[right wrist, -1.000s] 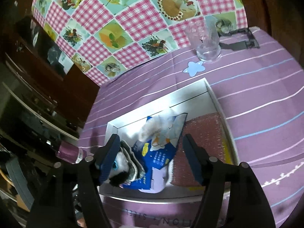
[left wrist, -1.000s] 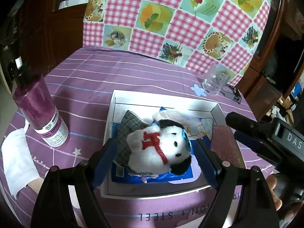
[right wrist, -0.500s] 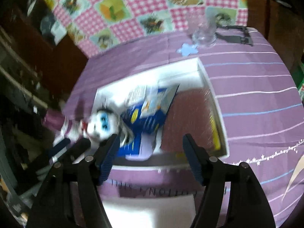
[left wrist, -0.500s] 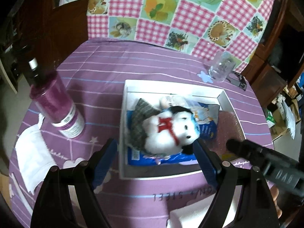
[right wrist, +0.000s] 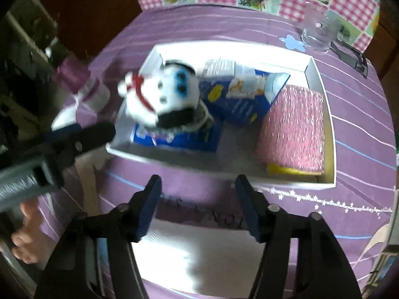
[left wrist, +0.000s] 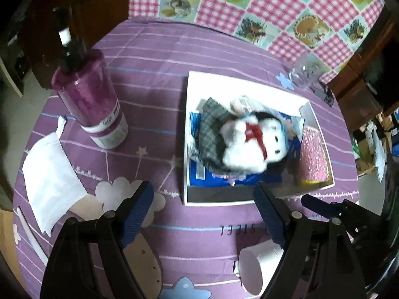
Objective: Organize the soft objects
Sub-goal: 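Move both grippers from the box toward the white paper towel roll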
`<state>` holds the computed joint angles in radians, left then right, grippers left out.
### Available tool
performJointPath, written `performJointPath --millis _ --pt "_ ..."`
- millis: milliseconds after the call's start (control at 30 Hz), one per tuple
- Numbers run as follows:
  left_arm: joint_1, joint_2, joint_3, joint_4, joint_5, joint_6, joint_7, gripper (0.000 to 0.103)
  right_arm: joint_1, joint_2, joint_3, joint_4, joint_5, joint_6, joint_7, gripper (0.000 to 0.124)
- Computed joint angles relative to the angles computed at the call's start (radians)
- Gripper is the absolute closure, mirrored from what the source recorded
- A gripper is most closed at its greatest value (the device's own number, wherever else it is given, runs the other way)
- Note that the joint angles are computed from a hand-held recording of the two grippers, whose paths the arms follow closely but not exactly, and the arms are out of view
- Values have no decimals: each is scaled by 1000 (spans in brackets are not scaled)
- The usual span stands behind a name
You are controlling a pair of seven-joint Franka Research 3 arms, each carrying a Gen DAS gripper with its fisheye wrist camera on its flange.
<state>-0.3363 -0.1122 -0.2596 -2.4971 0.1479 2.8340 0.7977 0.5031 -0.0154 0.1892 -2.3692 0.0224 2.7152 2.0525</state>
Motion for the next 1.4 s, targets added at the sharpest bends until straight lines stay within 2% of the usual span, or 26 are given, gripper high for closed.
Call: performJointPath --millis 100,200,300,333,433,500,567,633,700,833,967,1000,1033,1067,1133,1167,1233,1400 --pt "-19 -9 9 -18 -65 -26 41 22 6 -12 4 -28 7 -31 -27 70" --pt "-15 -40 2 -57 -53 -27 27 22 7 -61 4 -98 69 33 -67 70" --pt "-27 -88 6 -133 -52 14 26 22 -38 -106 31 -152 -86 44 74 70" --pt "-37 -96 10 -151 -61 19 34 23 -44 -113 31 -163 -96 48 89 70" --pt "-48 -100 -8 -183 -41 -1 15 27 -59 -140 21 -199 -60 74 95 71" --pt "-79 -94 0 -197 -70 24 35 31 -95 -175 33 -229 -104 99 164 71" --pt "-114 -89 13 -204 -109 62 76 31 -102 -225 23 -270 -72 132 168 71" --pt "-106 -79 -8 -190 -77 61 64 31 -96 -267 5 -306 -10 160 140 71" --pt "-71 -63 -51 -162 12 22 -1 31 -71 -302 -20 -336 69 159 93 71" --pt "-47 -31 -92 -128 160 -50 -135 31 64 -335 -133 -389 327 178 -100 70" --pt "-71 -21 -68 -135 139 -6 -151 32 193 -316 -217 -395 580 224 -294 70" --pt "-79 -23 -59 -139 123 10 -135 34 238 -314 -252 -380 673 202 -389 70" --pt "-82 -26 -64 -135 128 5 -143 38 249 -315 -256 -372 695 186 -414 66" --pt "-79 -26 -81 -117 163 -29 -168 43 225 -319 -227 -374 648 186 -376 66" --pt "-80 -1 -101 -68 222 -82 -205 45 99 -351 -99 -388 519 168 -257 66" --pt "-88 13 -102 -49 229 -90 -204 47 52 -374 -55 -398 477 165 -216 66" --pt "-108 35 -96 -24 206 -91 -177 50 18 -432 -32 -425 454 163 -179 66" --pt "-128 92 -99 46 241 -75 -210 50 -52 -512 -13 -477 387 103 -112 66"
